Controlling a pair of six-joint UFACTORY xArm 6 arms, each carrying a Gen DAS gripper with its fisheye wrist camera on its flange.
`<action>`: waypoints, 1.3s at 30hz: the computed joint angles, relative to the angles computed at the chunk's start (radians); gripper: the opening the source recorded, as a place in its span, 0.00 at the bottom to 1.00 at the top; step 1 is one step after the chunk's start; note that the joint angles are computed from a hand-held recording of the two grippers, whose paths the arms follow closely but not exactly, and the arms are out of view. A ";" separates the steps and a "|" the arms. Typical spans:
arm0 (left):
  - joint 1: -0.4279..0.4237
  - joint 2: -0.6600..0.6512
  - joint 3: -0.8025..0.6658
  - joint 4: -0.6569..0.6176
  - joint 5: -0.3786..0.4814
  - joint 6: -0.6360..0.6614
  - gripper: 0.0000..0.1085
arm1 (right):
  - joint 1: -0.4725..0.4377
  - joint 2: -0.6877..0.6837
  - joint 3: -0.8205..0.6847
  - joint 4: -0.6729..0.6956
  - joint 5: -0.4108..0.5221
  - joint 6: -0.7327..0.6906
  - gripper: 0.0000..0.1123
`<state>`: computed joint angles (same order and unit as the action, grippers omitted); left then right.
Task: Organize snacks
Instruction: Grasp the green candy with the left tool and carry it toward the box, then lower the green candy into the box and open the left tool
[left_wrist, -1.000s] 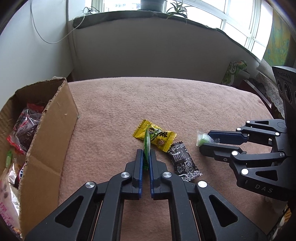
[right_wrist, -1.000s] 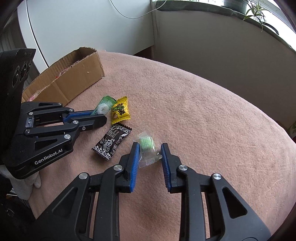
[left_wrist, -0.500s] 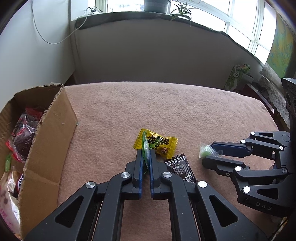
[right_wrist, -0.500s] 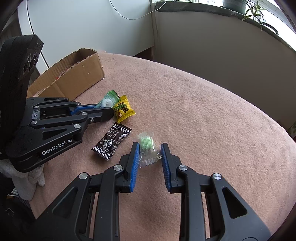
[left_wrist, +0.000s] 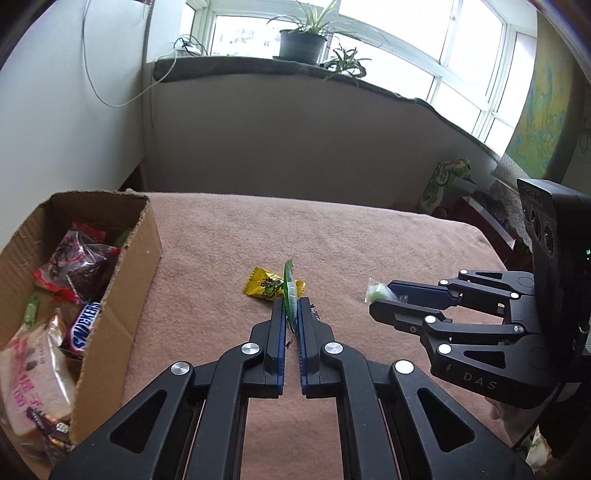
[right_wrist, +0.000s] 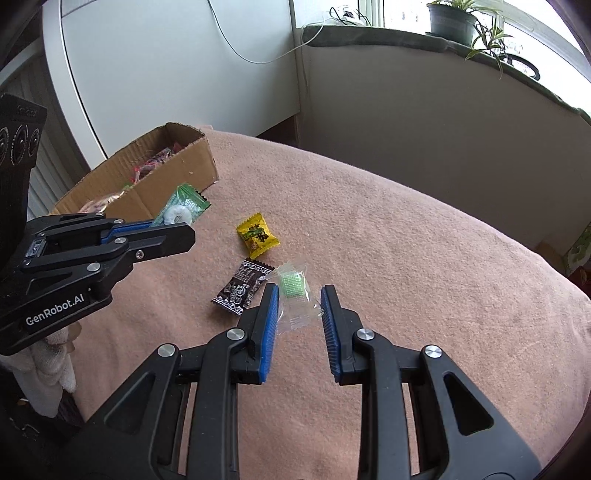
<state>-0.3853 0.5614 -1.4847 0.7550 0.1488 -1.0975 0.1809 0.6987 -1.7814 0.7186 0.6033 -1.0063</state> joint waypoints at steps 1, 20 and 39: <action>0.003 -0.023 0.022 0.038 -0.009 -0.032 0.04 | 0.005 -0.019 0.021 0.010 -0.010 -0.009 0.22; 0.102 -0.373 0.329 0.680 0.010 -0.636 0.04 | 0.163 -0.168 0.137 0.013 -0.117 -0.015 0.22; 0.262 -0.459 0.456 0.759 -0.005 -0.726 0.04 | 0.282 0.074 -0.227 -0.143 0.004 0.207 0.22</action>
<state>-0.1234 0.1024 -1.0290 1.5144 0.1433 -1.8234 0.4632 0.7726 -2.0079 0.5760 0.6070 -0.7991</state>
